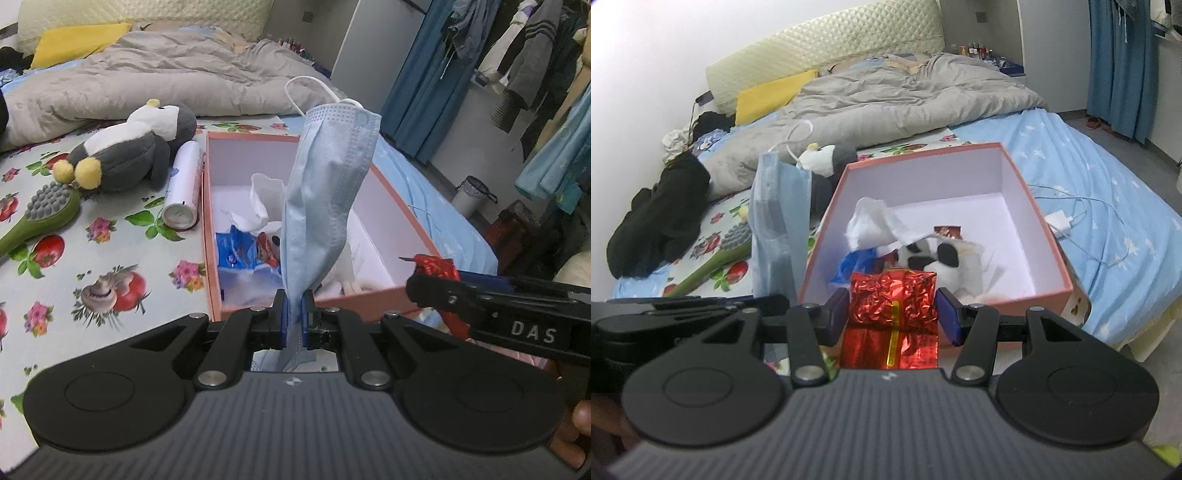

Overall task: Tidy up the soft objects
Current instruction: 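Carry the face mask and red packet over the pink box with both tools, then open the left tool to drop the mask while the right drops the packet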

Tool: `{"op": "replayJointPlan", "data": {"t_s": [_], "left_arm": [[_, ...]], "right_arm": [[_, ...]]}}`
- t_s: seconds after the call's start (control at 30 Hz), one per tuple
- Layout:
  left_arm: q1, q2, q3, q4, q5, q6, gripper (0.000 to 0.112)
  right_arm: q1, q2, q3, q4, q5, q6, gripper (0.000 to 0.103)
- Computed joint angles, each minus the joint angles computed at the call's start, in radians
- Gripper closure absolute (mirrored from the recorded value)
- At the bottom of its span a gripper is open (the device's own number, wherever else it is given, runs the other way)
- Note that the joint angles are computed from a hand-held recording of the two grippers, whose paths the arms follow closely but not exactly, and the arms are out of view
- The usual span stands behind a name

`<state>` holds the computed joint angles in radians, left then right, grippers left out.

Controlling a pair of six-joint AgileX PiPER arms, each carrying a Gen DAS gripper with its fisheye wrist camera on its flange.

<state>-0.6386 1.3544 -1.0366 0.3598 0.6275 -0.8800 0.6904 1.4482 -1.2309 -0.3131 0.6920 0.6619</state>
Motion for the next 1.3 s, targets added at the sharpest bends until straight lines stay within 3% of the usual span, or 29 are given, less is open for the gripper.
{"op": "replayJointPlan", "data": {"t_s": [0.3, 0.77, 0.97, 1.2, 1.3], "left_arm": [[0.107, 0.252, -0.245, -0.145, 0.007, 0.198, 0.104], [0.224, 0.671, -0.663, -0.339, 0.112, 0.438, 0.104], [0.252, 0.762, -0.746, -0.360, 0.135, 0.466, 0.104], [0.260, 0.777, -0.748, -0.363, 0.120, 0.461, 0.103], [0.262, 0.766, -0.736, -0.378, 0.115, 0.470, 0.086]], "right_arm": [[-0.174, 0.144, -0.108, 0.181, -0.057, -0.247, 0.048], [-0.312, 0.471, -0.346, 0.336, -0.030, -0.442, 0.048], [-0.335, 0.567, -0.426, 0.362, -0.021, -0.467, 0.048], [-0.342, 0.607, -0.474, 0.361, 0.016, -0.470, 0.047], [-0.348, 0.609, -0.488, 0.370, 0.037, -0.463, 0.035]]}}
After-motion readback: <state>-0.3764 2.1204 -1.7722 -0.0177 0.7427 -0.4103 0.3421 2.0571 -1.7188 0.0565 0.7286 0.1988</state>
